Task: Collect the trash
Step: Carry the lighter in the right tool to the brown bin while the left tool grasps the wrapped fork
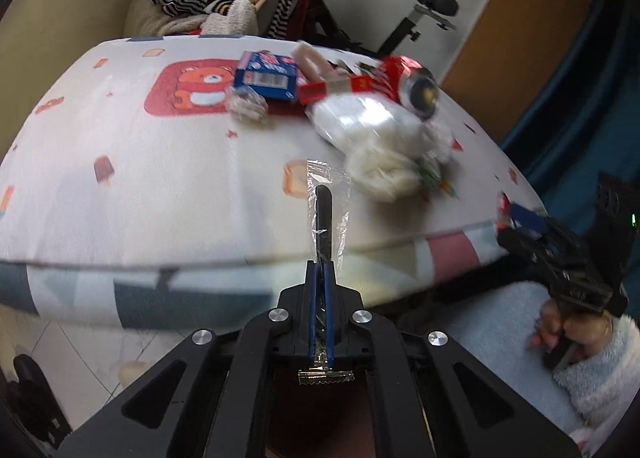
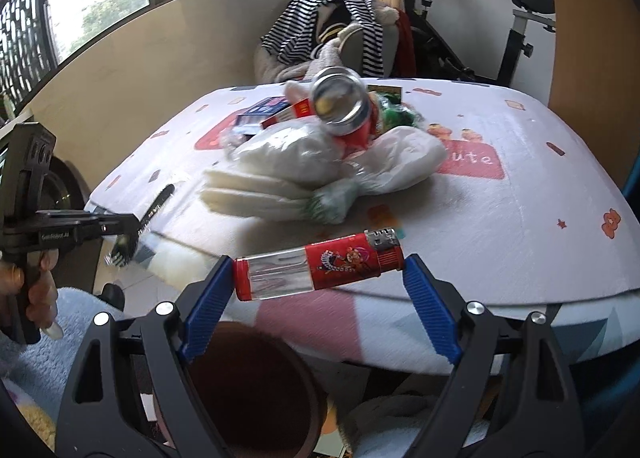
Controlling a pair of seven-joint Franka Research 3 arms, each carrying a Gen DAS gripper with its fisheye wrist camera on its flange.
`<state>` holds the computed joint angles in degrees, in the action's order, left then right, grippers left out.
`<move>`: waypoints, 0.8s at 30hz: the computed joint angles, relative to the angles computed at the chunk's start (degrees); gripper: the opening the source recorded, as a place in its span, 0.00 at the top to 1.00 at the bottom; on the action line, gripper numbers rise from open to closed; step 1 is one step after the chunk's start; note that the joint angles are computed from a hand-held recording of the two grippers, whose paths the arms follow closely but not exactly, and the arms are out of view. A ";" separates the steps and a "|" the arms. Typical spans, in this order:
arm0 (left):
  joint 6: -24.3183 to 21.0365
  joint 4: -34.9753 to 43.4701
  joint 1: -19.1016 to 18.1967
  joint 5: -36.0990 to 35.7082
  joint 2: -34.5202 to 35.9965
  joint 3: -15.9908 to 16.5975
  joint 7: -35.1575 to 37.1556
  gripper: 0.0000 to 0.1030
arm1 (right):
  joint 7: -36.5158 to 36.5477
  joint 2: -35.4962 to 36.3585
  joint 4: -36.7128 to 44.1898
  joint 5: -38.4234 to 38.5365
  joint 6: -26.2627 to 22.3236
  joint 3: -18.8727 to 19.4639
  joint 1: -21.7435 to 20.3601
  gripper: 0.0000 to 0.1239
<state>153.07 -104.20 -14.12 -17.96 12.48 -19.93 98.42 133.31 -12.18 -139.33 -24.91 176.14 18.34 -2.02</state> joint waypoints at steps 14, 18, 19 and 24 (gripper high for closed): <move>-4.63 -9.74 -2.07 -5.83 -4.86 1.08 8.93 0.86 | 0.06 -1.03 -3.28 1.32 1.08 1.79 0.72 0.32; -0.89 -11.45 -2.55 -2.86 -6.04 1.68 6.36 0.48 | -1.59 0.80 -2.62 1.97 0.67 2.04 1.55 0.32; 0.17 -12.05 -2.30 -4.22 -6.67 1.50 7.17 0.46 | -2.47 1.30 -2.28 2.16 0.09 1.54 2.47 0.32; 6.86 -15.65 -2.06 -5.88 -10.03 2.60 8.74 0.29 | -22.30 4.90 -0.74 18.38 -1.19 -9.03 18.20 0.32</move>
